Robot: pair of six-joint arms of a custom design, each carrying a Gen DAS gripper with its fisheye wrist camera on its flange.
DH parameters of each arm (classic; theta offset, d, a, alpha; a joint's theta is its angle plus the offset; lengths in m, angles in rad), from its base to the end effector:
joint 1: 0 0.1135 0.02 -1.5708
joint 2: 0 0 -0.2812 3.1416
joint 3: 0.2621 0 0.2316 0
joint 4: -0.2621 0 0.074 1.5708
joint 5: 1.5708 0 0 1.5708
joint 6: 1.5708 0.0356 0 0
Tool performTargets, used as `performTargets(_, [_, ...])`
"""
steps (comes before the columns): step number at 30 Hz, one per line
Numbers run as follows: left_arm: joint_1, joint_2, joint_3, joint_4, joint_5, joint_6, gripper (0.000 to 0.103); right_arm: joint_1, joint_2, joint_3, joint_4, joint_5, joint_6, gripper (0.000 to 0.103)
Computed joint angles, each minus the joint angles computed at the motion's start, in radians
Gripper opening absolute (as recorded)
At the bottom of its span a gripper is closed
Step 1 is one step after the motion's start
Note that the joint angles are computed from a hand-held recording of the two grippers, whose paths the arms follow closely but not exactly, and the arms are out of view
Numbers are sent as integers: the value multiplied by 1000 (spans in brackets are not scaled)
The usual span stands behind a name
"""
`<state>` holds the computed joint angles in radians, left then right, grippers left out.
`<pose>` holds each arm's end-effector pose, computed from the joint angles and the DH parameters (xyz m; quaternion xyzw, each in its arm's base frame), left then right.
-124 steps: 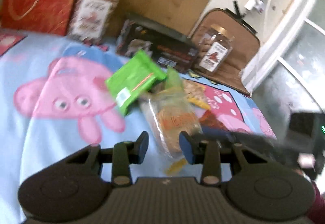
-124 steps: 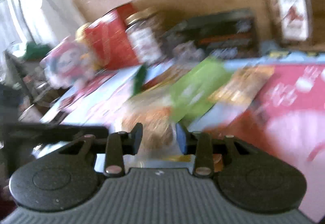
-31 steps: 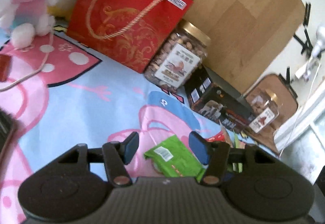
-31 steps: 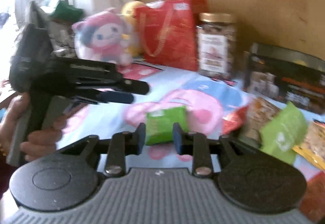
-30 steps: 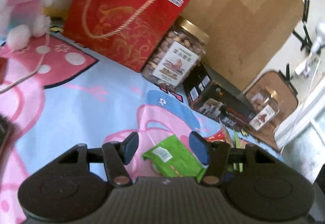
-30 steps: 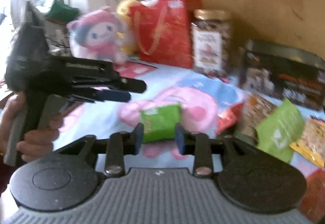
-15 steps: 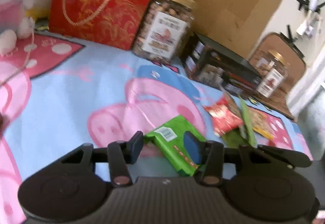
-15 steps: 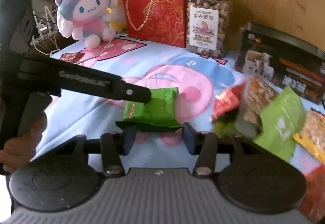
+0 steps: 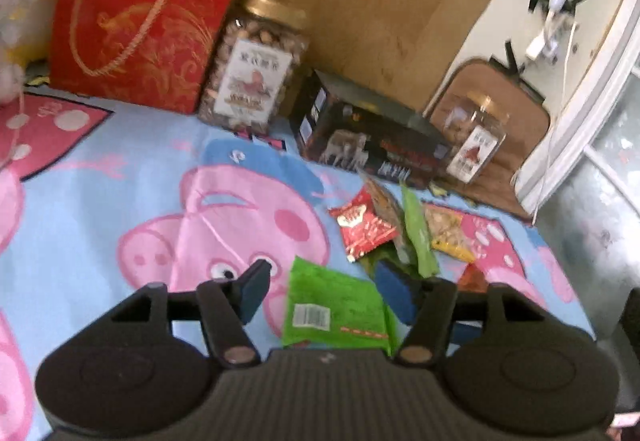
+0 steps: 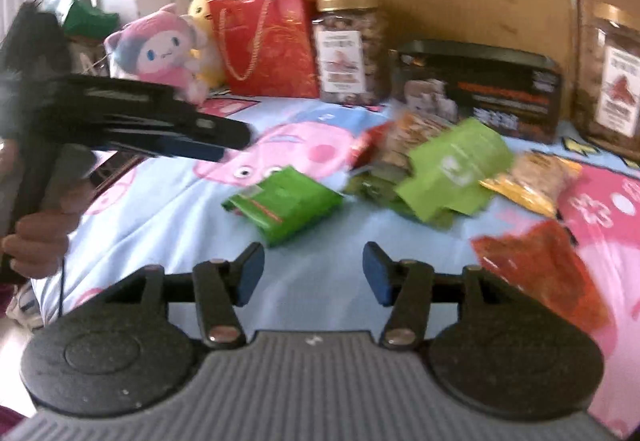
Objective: Organize snacks
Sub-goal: 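Grasp the green snack packet with the right tool, then carry the green packet into the metal tin and open the right tool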
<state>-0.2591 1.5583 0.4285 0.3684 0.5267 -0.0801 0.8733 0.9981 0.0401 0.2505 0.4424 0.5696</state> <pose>0.2294 -0.0793 0.1457 0.1814 0.8748 -0.3000 0.3343 0.0926 0.0868 0.1324 -0.0433 0.8898 0.1200 0.4381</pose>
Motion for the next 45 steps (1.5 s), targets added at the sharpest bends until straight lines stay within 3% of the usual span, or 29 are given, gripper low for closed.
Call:
performTargets(4, [-43, 84, 18, -1, -36, 5, 56, -47, 212, 20, 179, -54, -68, 57])
performTargets(6, [-58, 82, -24, 63, -48, 14, 49, -81, 279, 15, 253, -85, -99, 57])
performTargets(7, [-63, 77, -32, 68, -44, 17, 44, -82, 305, 12, 290, -80, -110, 55])
performTargets(8, [-64, 74, -27, 47, -20, 17, 43, -90, 319, 14, 306, -86, -116, 46])
performTargets(11, [-86, 2, -32, 19, -46, -12, 41, -81, 282, 27, 267, -57, -110, 44])
performTargets(14, [-94, -113, -9, -34, -29, -26, 41, -20, 149, 43, 160, 42, -123, 44])
performTargets(16, [-115, -164, 40, -65, -31, -34, 41, 16, 49, 71, 78, 138, -195, 44])
performTargets(18, [-154, -175, 126, -100, -64, -46, 41, -46, -42, 107, 41, 156, -319, 44])
performTargets(23, [-221, -73, 427, -123, -122, -118, 42, -453, -104, 281, 31, -115, -623, 44])
performTargets(26, [-268, 34, 609, -152, -184, -118, 42, -657, -23, 397, 43, -288, -718, 46])
performTargets(29, [-296, 190, 748, -180, -201, -143, 43, -792, 91, 423, 122, -400, -747, 46])
performTargets(37, [-345, 567, 1022, -270, -267, -178, 42, -977, 568, 436, 398, -536, -708, 44])
performTargets(41, [-365, 654, 1105, -317, -277, -167, 43, -1006, 663, 429, 461, -530, -714, 45])
performTargets(45, [-387, 652, 1102, -321, -322, -160, 50, -1038, 670, 406, 494, -527, -728, 54])
